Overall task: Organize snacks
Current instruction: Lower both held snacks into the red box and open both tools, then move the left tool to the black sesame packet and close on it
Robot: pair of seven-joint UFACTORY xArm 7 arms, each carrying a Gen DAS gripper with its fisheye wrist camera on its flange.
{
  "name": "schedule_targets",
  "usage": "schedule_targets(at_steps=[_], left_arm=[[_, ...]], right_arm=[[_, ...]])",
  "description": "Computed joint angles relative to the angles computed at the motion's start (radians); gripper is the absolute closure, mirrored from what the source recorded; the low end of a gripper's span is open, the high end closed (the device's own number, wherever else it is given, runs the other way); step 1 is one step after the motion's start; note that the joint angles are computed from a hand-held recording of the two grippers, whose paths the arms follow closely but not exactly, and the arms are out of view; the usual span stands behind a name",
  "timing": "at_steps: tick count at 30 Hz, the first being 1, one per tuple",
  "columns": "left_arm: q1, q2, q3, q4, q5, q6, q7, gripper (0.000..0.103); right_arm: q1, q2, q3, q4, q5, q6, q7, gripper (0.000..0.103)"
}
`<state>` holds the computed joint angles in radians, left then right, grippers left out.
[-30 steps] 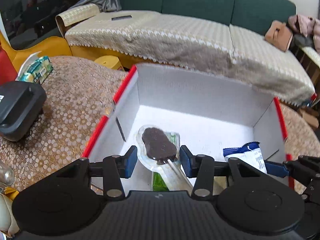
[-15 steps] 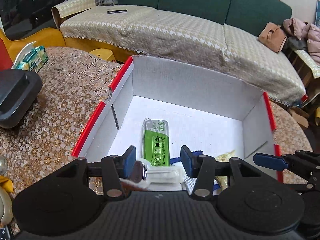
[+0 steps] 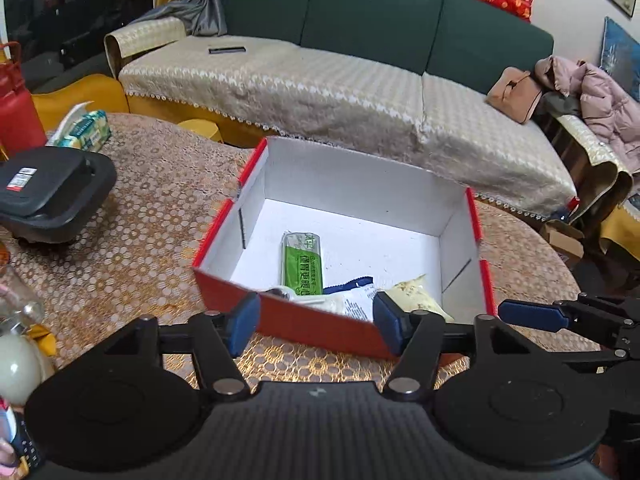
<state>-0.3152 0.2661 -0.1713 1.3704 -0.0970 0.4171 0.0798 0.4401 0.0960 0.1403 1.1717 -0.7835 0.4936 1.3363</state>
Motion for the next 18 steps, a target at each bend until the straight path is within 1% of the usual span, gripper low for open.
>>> schedule_targets(at_steps=[1, 3, 5, 7, 9, 12, 14, 16, 18], left_arm=[[0.007, -0.025, -0.002, -0.026, -0.008, -0.007, 0.009, 0.035], [0.017, -0.075, -0.002, -0.075, -0.023, -0.022, 0.023, 0.029], [0.033, -0.122, -0.006, -0.12, -0.062, -0.03, 0.049, 0.026], [0.047, -0.166, -0.006, -0.161, -0.114, -0.031, 0.089, 0.025], [0.051, -0.208, 0.003, -0.204, -0.14, -0.036, 0.108, 0.021], [0.055, -0.268, 0.021, -0.269, -0.172, -0.042, 0.137, 0.021], [0.057, -0.31, 0.036, -0.318, -0.174, -0.055, 0.139, 0.02], [0.057, -0.35, 0.052, -0.371, -0.197, -0.073, 0.158, 0.018], [0.058, -0.38, 0.072, -0.409, -0.222, -0.068, 0.168, 0.018]], right_arm=[[0.005, -0.012, 0.003, -0.011, -0.004, 0.001, 0.01, 0.053], [0.01, -0.033, 0.014, -0.032, -0.006, 0.0, 0.028, 0.052], [0.015, -0.05, 0.028, -0.049, -0.015, 0.005, 0.048, 0.049], [0.02, -0.067, 0.044, -0.064, -0.031, 0.013, 0.074, 0.048], [0.022, -0.082, 0.058, -0.081, -0.042, 0.011, 0.101, 0.048], [0.024, -0.103, 0.079, -0.106, -0.066, 0.001, 0.147, 0.047], [0.025, -0.114, 0.091, -0.122, -0.084, -0.01, 0.176, 0.047], [0.026, -0.118, 0.102, -0.137, -0.101, -0.028, 0.196, 0.046], [0.029, -0.119, 0.112, -0.151, -0.125, -0.054, 0.224, 0.046]])
